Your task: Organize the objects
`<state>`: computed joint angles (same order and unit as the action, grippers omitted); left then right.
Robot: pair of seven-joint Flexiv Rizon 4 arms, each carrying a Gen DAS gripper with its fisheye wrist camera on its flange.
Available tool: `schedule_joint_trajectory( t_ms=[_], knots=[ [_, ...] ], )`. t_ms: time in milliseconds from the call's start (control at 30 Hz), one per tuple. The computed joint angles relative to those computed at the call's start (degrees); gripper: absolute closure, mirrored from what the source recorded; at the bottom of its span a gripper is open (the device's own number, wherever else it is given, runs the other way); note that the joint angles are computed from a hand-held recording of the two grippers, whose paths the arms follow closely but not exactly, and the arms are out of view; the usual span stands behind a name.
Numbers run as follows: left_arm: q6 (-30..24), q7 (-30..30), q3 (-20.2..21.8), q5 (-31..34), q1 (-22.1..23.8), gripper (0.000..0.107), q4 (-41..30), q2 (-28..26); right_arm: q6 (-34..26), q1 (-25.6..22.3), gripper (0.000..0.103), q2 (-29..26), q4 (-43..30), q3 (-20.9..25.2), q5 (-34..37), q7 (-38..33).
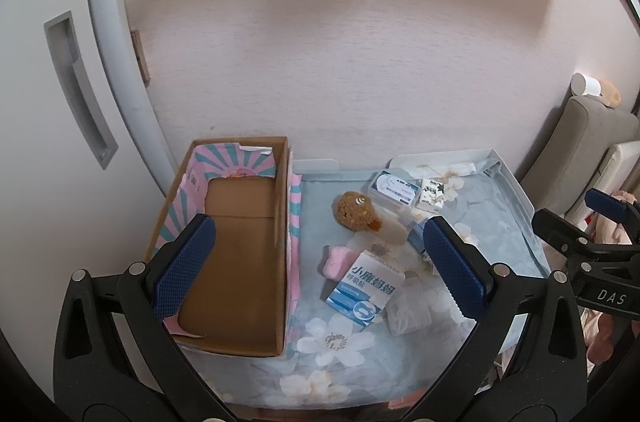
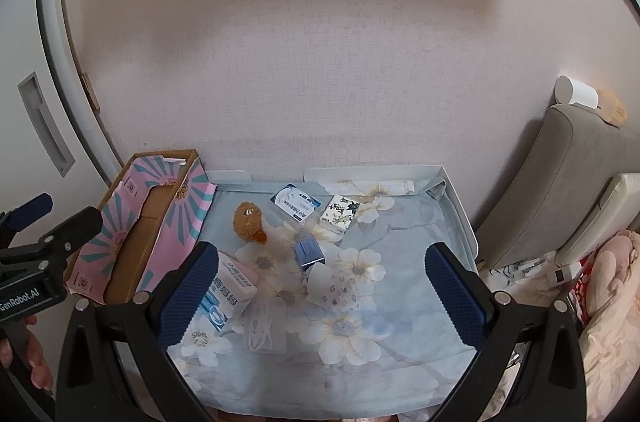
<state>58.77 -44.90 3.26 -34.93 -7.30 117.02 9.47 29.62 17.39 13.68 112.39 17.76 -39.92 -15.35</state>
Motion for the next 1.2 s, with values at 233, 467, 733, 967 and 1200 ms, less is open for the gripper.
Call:
schedule_joint_trajectory(
  t_ms=[233, 467, 733, 967, 1200],
  knots=[
    [-1.1, 3.0, 0.5, -2.1, -0.3, 0.004, -0.2, 0.0, -1.6, 0.4, 0.0, -0.1, -0.5, 0.9, -1.4, 2.5],
    [-2.2, 5.2, 0.6, -3.7, 0.1, 0.004, 0.5, -0.1, -2.5, 1.1, 0.0, 0.0, -0.1, 1.2, -2.7, 4.2],
    [-0.4, -3.1, -0.7, 1.0, 0.8, 0.004, 1.4, 0.0, 4.6, -0.7, 0.0, 2.7, 3.7, -1.1, -1.2, -1.1],
    [0.6, -16.1, -1.9, 9.8, 0.9, 0.004, 3.8, 1.7, 13.6, -4.1, 0.0, 5.1, 7.8, -5.0, 5.9, -16.2],
    [-2.8, -32.0, -3.3, 17.5, 1.1, 0.004, 6.1, 2.2, 19.9, -5.6, 0.0, 4.6, 10.5, -7.6, 16.4, -33.9]
  ],
)
